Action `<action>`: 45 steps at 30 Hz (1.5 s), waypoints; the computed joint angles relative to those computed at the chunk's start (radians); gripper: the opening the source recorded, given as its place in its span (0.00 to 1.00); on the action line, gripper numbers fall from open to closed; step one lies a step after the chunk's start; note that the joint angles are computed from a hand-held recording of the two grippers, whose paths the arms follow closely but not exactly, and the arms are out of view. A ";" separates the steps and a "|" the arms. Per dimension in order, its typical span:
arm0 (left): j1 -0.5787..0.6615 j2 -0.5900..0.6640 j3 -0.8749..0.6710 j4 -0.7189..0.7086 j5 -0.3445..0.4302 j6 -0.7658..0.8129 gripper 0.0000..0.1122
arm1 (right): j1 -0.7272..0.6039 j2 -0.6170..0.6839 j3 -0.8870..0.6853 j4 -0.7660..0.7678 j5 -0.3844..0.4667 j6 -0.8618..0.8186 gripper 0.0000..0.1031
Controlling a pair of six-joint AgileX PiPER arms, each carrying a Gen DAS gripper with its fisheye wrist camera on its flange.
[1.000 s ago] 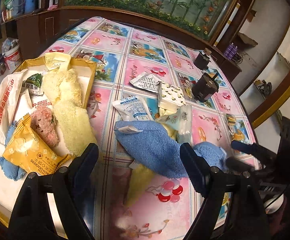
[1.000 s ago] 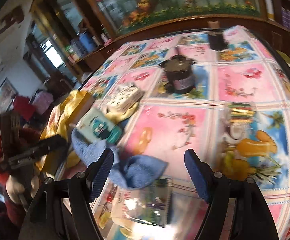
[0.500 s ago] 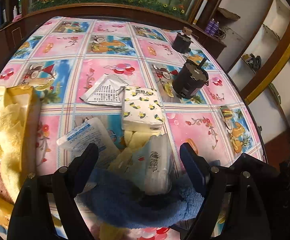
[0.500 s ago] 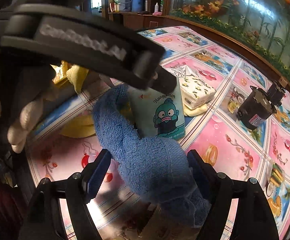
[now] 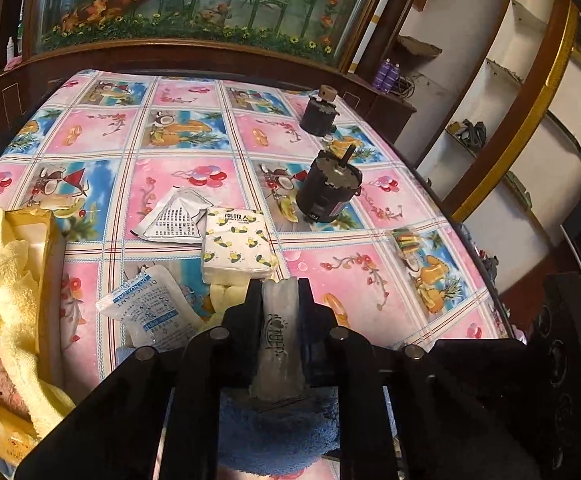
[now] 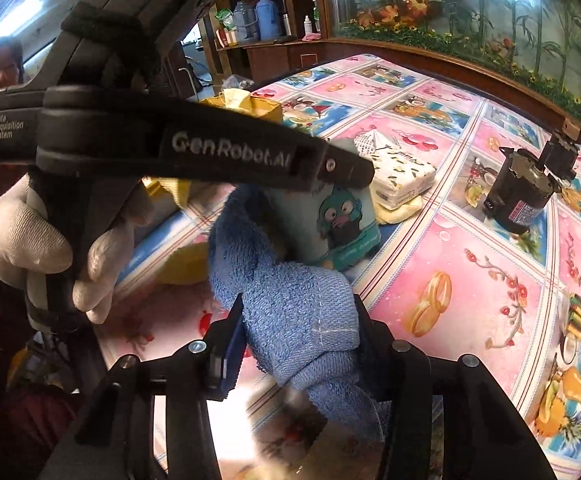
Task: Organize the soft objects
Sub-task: 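Grasp the grey packet with left tool while right tool grasps the blue towel, then carry the grey packet into the box with left tool while right tool drops the blue towel there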
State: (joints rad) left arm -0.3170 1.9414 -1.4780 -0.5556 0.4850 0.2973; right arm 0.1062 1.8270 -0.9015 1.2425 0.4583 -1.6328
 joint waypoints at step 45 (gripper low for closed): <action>0.520 -0.432 0.699 -0.150 -0.174 0.302 0.38 | 0.347 0.297 -0.790 -0.270 0.252 0.987 0.47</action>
